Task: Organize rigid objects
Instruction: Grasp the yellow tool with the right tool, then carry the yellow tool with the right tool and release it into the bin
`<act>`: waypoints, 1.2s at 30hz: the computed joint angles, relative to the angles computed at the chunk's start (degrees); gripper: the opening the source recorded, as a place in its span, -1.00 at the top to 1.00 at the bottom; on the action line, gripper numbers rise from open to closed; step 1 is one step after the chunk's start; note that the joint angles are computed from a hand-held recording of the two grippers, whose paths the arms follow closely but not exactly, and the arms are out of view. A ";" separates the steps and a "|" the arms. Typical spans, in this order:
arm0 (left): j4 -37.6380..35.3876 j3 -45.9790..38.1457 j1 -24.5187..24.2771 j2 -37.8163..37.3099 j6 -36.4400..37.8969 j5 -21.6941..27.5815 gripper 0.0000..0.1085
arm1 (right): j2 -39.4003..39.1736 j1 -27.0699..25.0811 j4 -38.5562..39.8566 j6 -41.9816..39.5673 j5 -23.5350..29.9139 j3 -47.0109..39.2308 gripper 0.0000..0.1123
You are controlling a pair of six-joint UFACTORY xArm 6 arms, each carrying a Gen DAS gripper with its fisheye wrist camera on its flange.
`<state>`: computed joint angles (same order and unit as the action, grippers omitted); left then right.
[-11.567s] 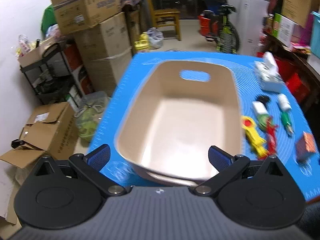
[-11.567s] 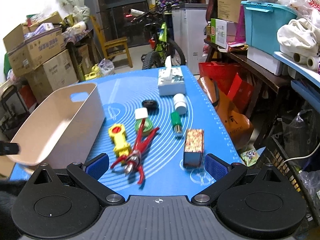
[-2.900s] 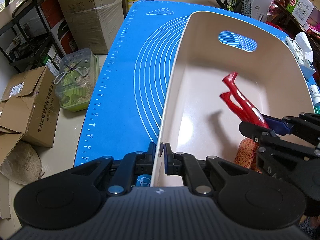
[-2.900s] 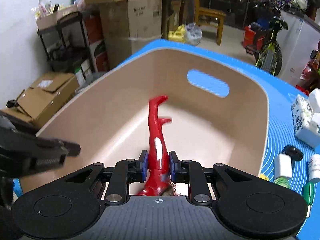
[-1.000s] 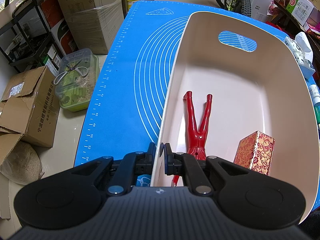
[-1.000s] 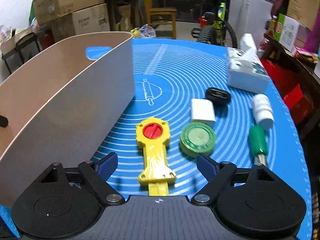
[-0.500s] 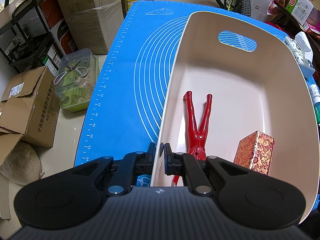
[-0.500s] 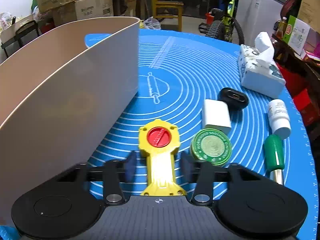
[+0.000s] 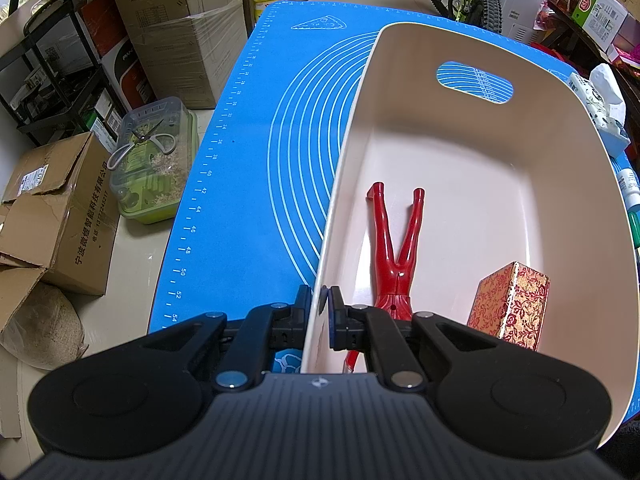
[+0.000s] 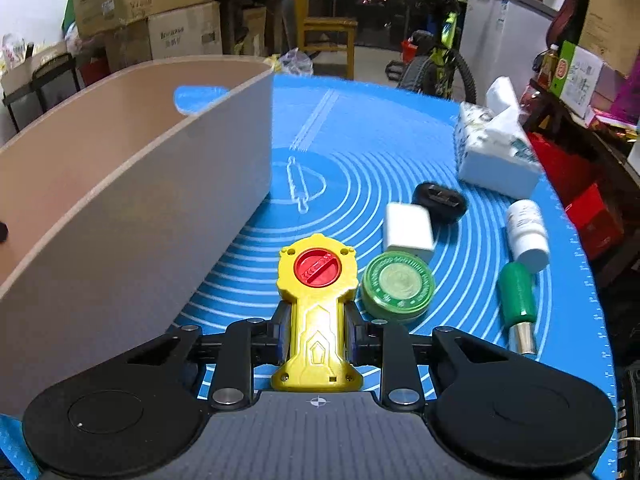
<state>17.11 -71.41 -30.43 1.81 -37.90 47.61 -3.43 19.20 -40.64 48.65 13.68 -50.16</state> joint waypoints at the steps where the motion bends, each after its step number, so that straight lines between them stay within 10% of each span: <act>1: 0.02 0.00 -0.01 0.00 -0.02 0.01 0.81 | -0.80 -0.16 -0.83 0.87 -0.29 0.32 0.37; 22: -0.01 -0.01 0.01 0.00 0.00 0.00 0.81 | -3.12 1.96 -20.82 18.78 -1.78 -10.66 0.37; 36: 0.00 -0.02 0.00 0.01 0.01 0.02 0.81 | 7.18 8.64 -6.08 2.94 -0.33 -20.85 0.37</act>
